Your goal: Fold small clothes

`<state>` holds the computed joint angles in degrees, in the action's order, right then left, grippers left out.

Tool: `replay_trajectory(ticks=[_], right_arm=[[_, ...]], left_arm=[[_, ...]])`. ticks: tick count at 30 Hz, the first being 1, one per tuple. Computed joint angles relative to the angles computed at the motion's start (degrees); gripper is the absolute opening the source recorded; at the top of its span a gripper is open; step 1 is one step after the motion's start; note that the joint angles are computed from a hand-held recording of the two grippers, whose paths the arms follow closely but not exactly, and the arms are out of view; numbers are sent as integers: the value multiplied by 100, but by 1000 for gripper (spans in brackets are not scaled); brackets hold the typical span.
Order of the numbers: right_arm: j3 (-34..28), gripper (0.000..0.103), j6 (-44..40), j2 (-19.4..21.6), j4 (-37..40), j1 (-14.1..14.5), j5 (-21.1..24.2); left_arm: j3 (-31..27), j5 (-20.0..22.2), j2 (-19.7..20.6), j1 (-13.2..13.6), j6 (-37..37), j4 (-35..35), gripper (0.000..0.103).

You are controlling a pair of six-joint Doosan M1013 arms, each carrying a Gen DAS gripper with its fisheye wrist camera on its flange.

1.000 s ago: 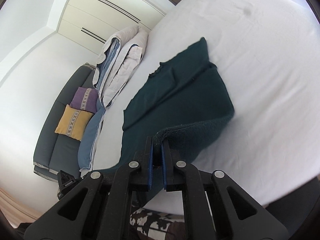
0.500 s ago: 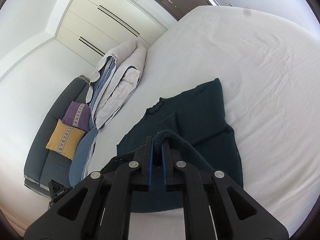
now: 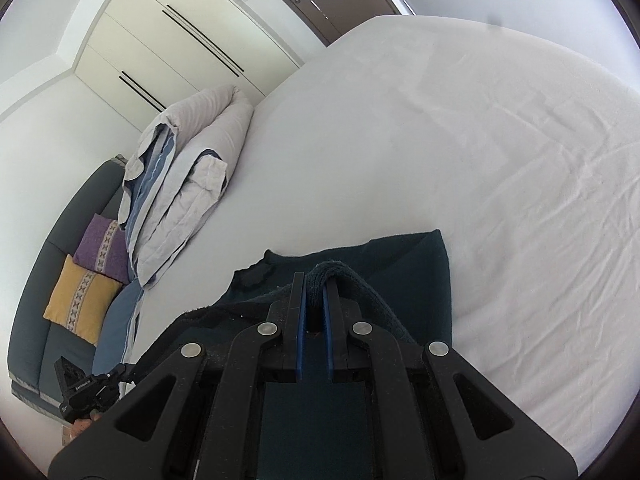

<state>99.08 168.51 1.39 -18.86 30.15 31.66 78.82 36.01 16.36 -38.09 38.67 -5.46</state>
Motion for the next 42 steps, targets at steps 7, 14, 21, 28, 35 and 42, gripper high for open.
replay_trajectory(ticks=[7,14,21,28,35,42], right_arm=[[-210,6,-163,535,179,-323,-29],[-320,8,-333,1023,558,-528,188],[-325,52,139,978,-209,-390,342],[-379,55,210,788,-595,-63,768],[-320,45,-284,762,-619,528,1520],[-74,28,299,585,-992,918,1817]], left_arm=[[-580,317,535,106,171,161,6],[-997,1038,1043,117,262,241,11],[-663,784,722,23,-450,1067,67],[-218,816,300,-270,-738,1792,67],[235,990,62,-730,-845,2288,67],[518,1017,-57,-864,-1107,2395,55]])
